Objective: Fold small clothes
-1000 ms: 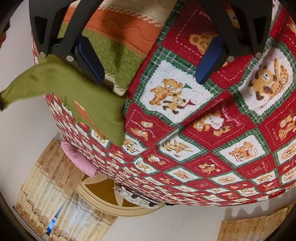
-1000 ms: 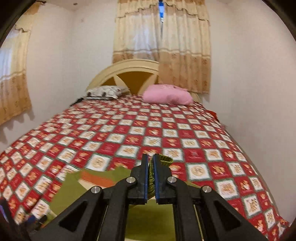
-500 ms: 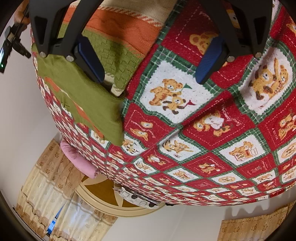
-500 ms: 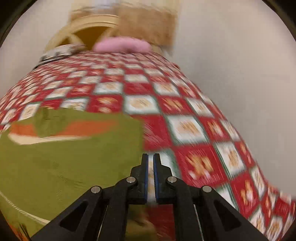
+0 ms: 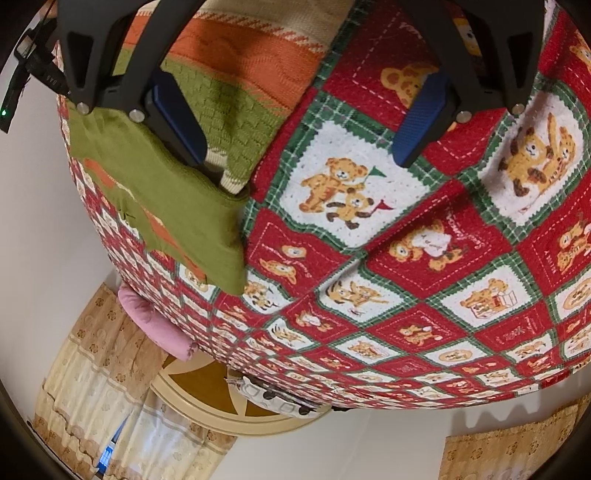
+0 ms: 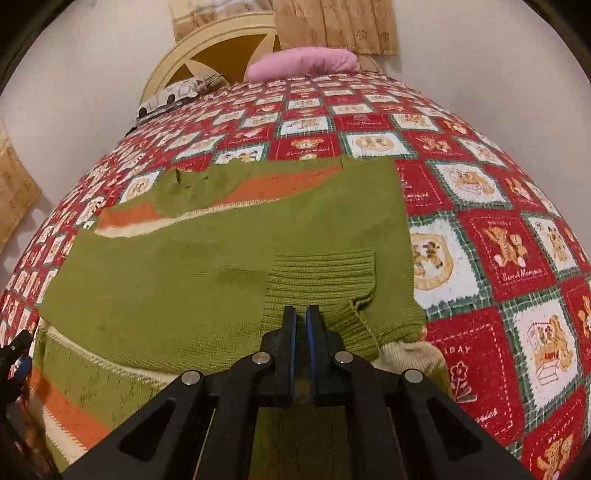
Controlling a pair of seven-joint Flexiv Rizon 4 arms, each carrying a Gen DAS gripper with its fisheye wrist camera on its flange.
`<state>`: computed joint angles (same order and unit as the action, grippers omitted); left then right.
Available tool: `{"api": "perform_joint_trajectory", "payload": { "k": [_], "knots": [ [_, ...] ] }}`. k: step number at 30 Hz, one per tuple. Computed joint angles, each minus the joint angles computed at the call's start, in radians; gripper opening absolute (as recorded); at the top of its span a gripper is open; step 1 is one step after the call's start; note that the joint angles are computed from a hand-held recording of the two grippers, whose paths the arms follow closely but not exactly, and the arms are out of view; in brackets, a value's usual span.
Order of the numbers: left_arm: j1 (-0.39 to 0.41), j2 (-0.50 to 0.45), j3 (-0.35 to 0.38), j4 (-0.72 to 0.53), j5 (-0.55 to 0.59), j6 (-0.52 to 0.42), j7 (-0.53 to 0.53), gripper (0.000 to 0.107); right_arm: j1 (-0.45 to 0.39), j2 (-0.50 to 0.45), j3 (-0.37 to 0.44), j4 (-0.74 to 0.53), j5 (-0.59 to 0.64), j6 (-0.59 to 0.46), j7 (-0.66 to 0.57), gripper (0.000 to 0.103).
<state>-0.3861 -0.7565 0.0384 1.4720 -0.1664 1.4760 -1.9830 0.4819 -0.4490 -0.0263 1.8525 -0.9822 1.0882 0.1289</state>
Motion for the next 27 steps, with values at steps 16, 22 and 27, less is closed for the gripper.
{"api": "perform_joint_trajectory", "payload": {
  "k": [16, 22, 27],
  "knots": [
    [0.176, 0.054, -0.262, 0.142, -0.049, 0.106, 0.203, 0.103, -0.036, 0.446, 0.189, 0.378, -0.21, -0.171, 0.25, 0.064],
    [0.319, 0.172, -0.451, 0.339, -0.034, 0.081, 0.458, 0.103, -0.06, 0.56, 0.314, 0.528, -0.052, -0.149, 0.274, 0.064],
    [0.507, 0.246, -0.688, 0.512, -0.079, 0.106, 0.638, 0.103, -0.024, 0.542, 0.36, 0.561, 0.021, -0.128, 0.235, 0.064]
  ]
}}
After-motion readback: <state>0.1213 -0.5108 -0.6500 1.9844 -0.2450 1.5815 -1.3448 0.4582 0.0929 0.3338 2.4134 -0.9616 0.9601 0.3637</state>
